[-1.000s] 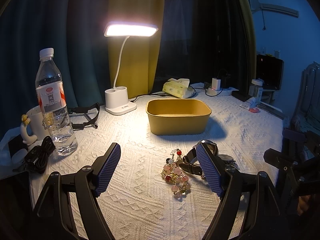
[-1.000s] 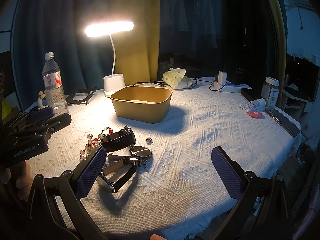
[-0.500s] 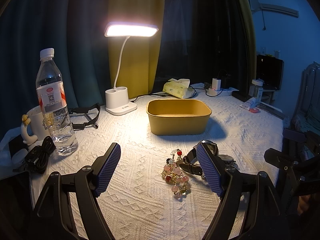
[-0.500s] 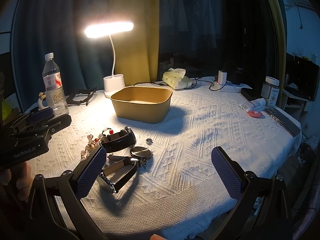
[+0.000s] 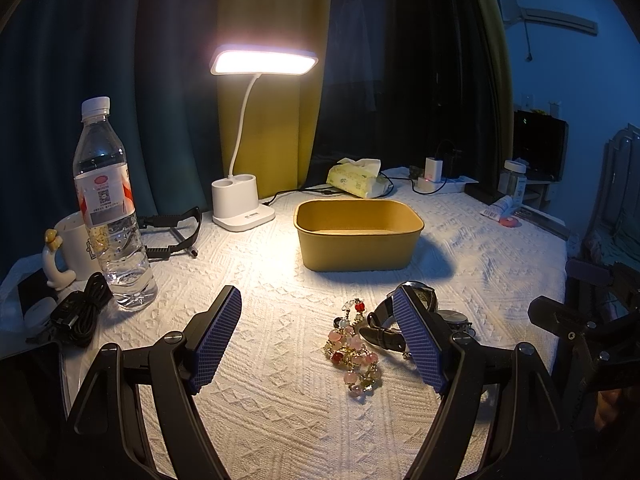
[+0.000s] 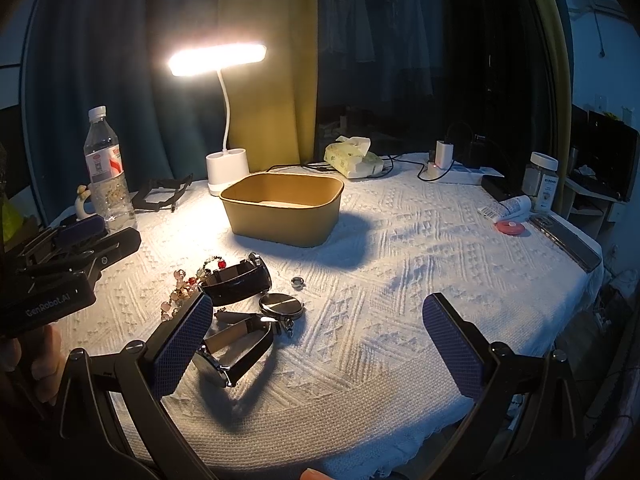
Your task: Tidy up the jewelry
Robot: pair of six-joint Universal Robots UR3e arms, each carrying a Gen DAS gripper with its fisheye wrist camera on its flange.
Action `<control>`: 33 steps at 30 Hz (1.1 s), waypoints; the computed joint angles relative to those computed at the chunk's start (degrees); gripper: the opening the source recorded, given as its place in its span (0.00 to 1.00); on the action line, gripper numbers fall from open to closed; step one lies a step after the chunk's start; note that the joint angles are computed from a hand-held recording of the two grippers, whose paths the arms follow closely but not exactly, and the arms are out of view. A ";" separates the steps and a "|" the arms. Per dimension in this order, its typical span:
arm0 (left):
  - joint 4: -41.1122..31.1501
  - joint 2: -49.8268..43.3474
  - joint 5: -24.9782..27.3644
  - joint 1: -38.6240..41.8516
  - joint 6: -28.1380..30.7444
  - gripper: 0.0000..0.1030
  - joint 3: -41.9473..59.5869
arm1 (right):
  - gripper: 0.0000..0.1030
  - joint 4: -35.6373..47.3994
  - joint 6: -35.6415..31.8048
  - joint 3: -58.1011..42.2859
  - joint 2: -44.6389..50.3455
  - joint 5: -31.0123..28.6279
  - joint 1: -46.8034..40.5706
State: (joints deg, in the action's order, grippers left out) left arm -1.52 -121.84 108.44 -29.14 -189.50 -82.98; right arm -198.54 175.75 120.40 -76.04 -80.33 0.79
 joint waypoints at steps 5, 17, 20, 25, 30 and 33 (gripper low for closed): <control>0.10 0.00 -0.01 0.00 0.05 0.79 -0.06 | 1.00 0.04 -0.02 -0.01 0.06 0.00 0.04; -0.47 -0.01 0.08 0.24 0.26 0.79 0.88 | 1.00 0.56 -0.59 -0.66 1.57 1.52 -0.06; -0.91 0.93 -0.01 0.66 0.38 0.79 0.68 | 1.00 -0.19 -2.20 -0.84 2.43 2.62 -0.06; -0.35 0.81 -0.05 0.80 0.24 0.79 0.45 | 1.00 -0.98 -4.50 -4.21 6.04 0.16 1.68; -0.38 1.27 -0.99 1.34 -0.90 0.79 -0.30 | 1.00 3.24 -5.28 -10.65 9.99 0.54 2.31; 0.47 1.75 -1.11 1.73 -2.40 0.79 -1.64 | 1.00 8.07 -5.78 -15.73 12.17 3.23 2.51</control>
